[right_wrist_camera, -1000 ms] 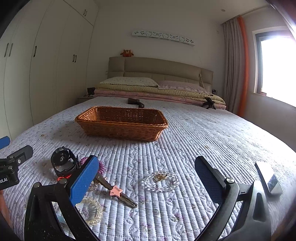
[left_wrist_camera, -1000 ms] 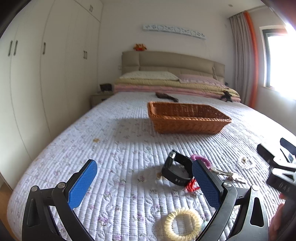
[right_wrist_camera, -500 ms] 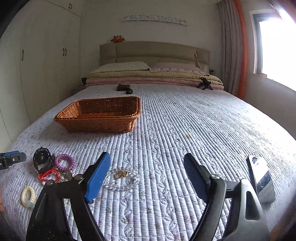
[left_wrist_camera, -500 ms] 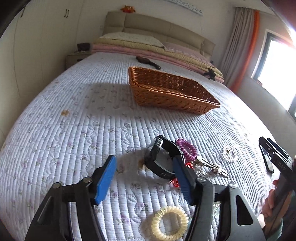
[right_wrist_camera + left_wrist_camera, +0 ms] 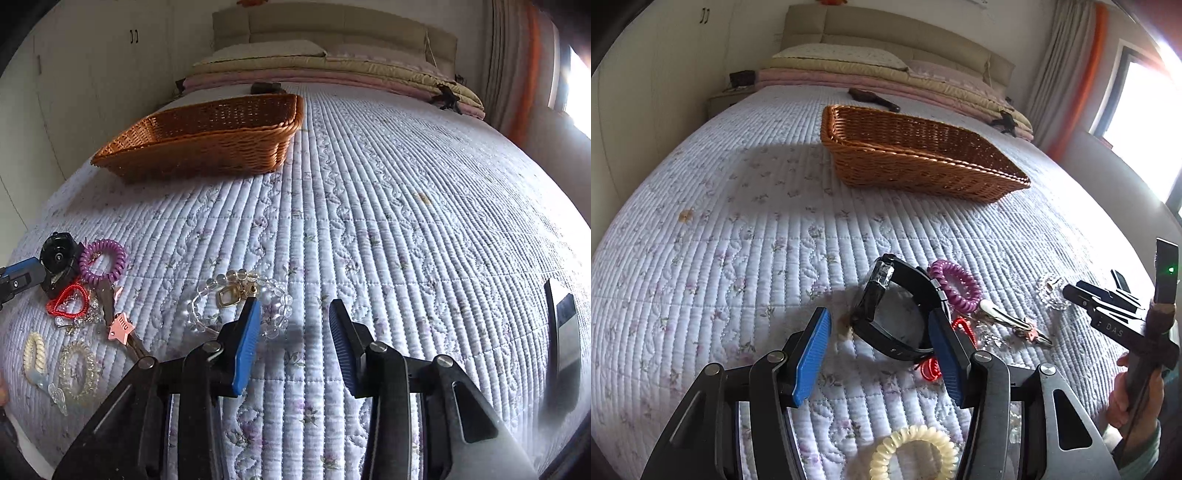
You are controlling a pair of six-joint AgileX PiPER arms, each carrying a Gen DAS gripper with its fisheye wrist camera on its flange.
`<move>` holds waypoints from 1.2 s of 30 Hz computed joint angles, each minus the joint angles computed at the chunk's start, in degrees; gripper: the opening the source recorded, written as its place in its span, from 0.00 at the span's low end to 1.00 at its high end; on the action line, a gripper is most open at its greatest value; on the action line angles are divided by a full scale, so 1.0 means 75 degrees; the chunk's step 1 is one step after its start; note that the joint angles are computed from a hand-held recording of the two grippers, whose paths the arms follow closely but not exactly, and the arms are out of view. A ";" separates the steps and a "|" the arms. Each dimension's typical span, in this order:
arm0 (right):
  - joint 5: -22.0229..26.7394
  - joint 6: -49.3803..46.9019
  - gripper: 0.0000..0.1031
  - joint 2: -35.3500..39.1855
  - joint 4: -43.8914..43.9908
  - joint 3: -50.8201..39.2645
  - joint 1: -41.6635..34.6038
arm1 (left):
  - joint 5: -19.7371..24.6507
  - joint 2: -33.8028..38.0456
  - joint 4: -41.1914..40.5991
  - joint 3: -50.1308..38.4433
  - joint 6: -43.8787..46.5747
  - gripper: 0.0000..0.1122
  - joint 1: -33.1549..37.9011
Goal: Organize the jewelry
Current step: 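Close the left tool on the black watch while the right tool grasps the glass bead bracelet, then lift the watch with the left tool while the right tool carries the bracelet to the basket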
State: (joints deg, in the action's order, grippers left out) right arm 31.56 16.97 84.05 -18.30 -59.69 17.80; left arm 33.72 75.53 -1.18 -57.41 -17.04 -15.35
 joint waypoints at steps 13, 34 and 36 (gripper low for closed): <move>-0.0054 0.1014 0.10 0.0213 -0.1168 0.0067 0.0611 | -0.0043 0.0511 0.0099 -0.0137 -0.0382 0.17 0.0229; -0.0613 0.1109 0.10 -0.1314 -0.1043 0.0042 0.1043 | 0.0059 -0.0377 0.1535 -0.0665 -0.1362 0.16 -0.0443; -0.0489 0.0848 0.10 -0.1145 -0.0916 -0.0480 0.1083 | 0.0257 -0.0108 0.1454 -0.1221 -0.1124 0.16 -0.0402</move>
State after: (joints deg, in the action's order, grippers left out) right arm 27.90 23.33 75.47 -25.16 -63.29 25.92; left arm 35.64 74.72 9.73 -66.56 -25.47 -18.36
